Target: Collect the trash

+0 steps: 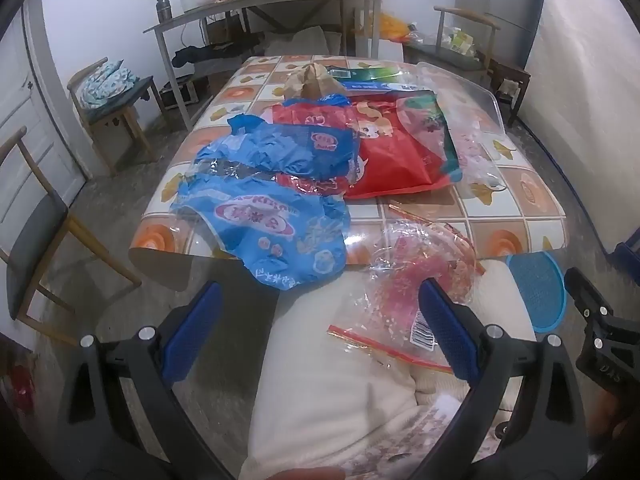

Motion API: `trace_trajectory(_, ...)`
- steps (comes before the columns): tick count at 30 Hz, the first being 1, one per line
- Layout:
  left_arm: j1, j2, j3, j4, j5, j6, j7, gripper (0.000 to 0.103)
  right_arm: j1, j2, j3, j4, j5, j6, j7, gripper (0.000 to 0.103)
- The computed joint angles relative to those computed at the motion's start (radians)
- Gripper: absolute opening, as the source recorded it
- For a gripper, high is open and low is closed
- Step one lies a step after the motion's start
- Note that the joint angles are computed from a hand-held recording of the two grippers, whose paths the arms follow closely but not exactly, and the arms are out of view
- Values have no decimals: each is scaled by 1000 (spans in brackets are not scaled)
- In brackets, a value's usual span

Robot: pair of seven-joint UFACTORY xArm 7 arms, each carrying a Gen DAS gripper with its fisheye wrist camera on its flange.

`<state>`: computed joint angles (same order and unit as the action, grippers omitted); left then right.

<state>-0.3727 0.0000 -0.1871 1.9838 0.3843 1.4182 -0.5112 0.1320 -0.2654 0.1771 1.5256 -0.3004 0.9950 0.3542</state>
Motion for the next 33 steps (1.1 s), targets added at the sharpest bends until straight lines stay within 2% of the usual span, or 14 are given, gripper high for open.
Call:
trace_trajectory(11, -2, 4, 0, 11, -11, 10, -3, 94, 1, 0, -1, 0, 2, -2, 2, 97)
trace_trajectory(16, 10, -27, 0, -52, -26, -26, -3, 94, 1, 2, 1, 3, -1, 0, 3, 97)
trace_trajectory(33, 16, 6, 11, 5, -37, 19, -5, 94, 5, 9, 0, 12, -6, 2, 1, 97)
